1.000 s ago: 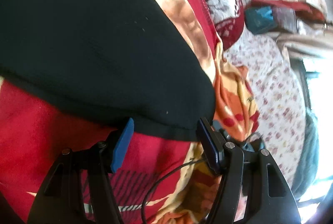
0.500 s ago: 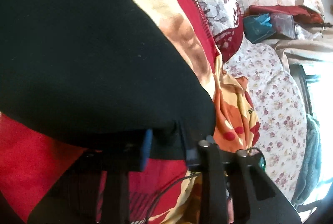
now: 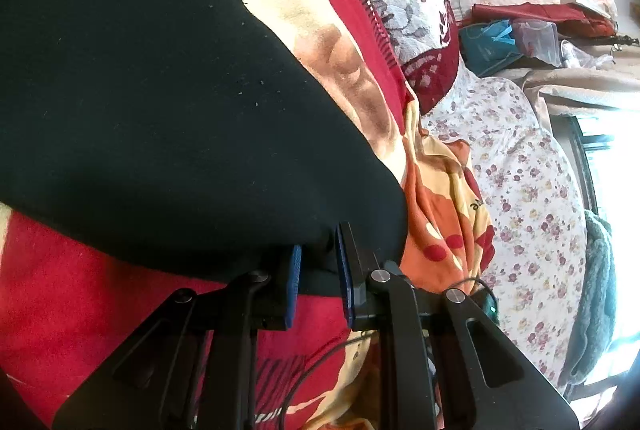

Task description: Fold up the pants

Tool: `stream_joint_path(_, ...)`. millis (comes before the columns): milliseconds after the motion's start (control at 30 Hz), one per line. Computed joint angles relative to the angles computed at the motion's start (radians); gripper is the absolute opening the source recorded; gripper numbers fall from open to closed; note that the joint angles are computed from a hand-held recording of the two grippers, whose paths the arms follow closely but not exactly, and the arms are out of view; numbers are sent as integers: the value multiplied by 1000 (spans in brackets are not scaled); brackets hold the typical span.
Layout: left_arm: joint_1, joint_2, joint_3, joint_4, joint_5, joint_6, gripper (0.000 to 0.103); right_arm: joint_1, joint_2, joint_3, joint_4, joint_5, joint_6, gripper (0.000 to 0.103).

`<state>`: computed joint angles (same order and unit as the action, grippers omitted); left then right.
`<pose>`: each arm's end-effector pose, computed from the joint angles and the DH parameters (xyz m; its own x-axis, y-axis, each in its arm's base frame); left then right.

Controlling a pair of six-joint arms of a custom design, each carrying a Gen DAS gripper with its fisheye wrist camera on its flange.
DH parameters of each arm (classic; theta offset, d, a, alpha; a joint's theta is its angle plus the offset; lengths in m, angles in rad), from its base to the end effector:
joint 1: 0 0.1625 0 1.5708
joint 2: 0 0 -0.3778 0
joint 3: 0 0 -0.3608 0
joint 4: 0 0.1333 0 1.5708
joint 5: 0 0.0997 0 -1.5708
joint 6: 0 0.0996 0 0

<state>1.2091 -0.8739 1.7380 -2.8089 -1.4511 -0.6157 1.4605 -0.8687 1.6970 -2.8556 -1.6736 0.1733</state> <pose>-0.0785 -0.6179 0.1222 -0.9609 -0.2493 0.1203 -0.2763 0.8901 -0.3624 0.0540 -0.6309 0.1401 -0.9519 0.3060 0.0147 0.2669 0.8521 -0.4501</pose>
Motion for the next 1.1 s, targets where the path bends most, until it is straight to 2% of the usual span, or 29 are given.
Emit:
stream_joint_path(100,-2,-1,-1,2,6,8,16,-20,19,-10,-19,48,41,22)
stream_joint_path(167,-3,-3,-1,9,8,12,16,-22,23,1,-70,58,27,21)
stream_joint_path(233,-4,-10,2,15,5,11,12,-16,15,18,-100,51,-9,6)
stream_joint_path(433,-26,-60,45,16,8,51,12,12,-57,93,-154,43,-64,5)
stream_joint_path(533,-36,-58,60,27,34,79,12,22,-78,114,-153,-11,-79,5)
stream_joint_path(667,-29,-32,64,75,60,60,12,8,-54,93,-102,-85,-41,5)
stream_joint_path(800,-33,-40,80,85,79,77,12,13,-58,97,-85,-108,-25,5)
stream_joint_path(867,-57,-59,97,73,115,127,12,28,-62,96,-101,-124,-36,9)
stream_joint_path(933,-86,-79,116,69,166,171,12,48,-65,97,-114,-146,-69,18)
stream_joint_path(1000,-112,-103,139,58,215,209,12,75,-61,92,-110,-177,-103,41)
stream_joint_path(1033,-120,-114,152,46,230,222,12,86,-60,92,-110,-183,-116,43)
stream_joint_path(1100,-128,-132,166,30,262,234,12,98,-55,92,-105,-128,-154,43)
